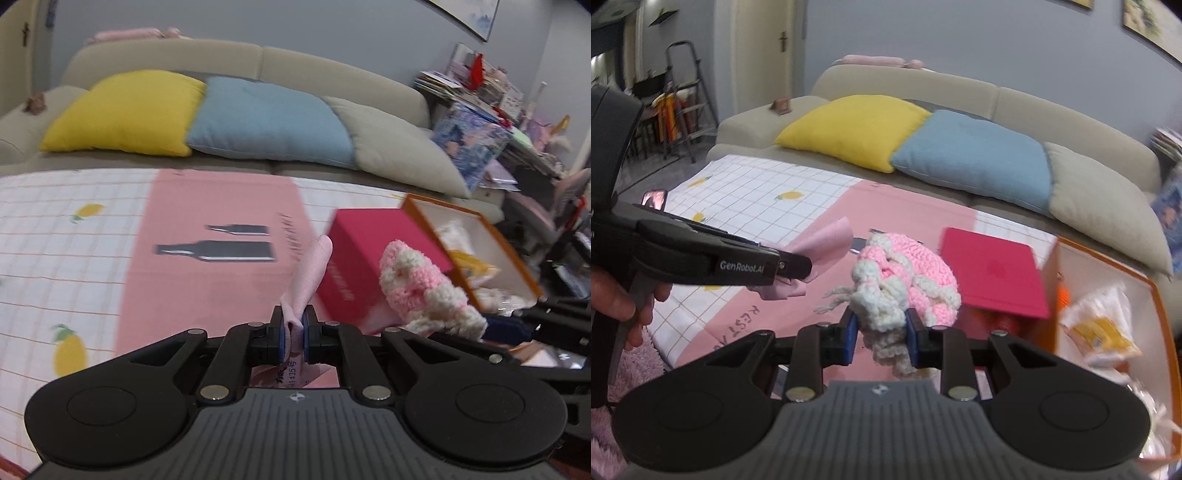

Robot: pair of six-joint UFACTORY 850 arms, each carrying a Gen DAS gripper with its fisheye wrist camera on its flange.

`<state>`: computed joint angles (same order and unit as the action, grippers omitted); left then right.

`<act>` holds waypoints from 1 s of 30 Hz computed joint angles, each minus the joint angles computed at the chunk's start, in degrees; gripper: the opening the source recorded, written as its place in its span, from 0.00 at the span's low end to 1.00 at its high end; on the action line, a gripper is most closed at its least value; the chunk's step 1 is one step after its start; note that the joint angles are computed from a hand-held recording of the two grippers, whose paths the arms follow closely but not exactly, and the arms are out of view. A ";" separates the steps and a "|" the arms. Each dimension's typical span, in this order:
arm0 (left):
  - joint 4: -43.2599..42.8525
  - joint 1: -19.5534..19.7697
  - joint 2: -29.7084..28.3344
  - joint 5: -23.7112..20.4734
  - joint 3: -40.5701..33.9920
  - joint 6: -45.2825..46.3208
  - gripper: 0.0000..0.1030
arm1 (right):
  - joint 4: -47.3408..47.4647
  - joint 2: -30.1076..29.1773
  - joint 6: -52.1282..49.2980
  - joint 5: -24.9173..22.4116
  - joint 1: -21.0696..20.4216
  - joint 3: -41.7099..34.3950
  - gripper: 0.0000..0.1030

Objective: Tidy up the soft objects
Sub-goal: 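Carry the pink cloth and crocheted hat over the orange box with both tools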

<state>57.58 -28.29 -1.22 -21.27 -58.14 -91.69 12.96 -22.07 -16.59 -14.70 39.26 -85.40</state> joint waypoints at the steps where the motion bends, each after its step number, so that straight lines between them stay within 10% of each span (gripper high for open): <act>1: -1.97 -0.02 -0.56 0.79 -0.90 1.88 0.09 | 0.19 0.64 0.63 -0.04 -0.60 0.58 0.25; 14: -19.01 -3.25 -11.70 4.27 -17.18 31.00 0.09 | -32.83 5.66 38.27 2.05 -8.16 4.28 0.25; 25: -57.28 -2.92 -24.77 2.11 -35.10 76.14 0.09 | -9.84 2.23 20.17 -6.87 -16.66 -2.31 0.25; 30: -58.26 -4.05 -30.81 -5.97 -42.74 82.08 0.09 | -1.82 -0.72 14.95 -12.55 -18.69 -4.51 0.26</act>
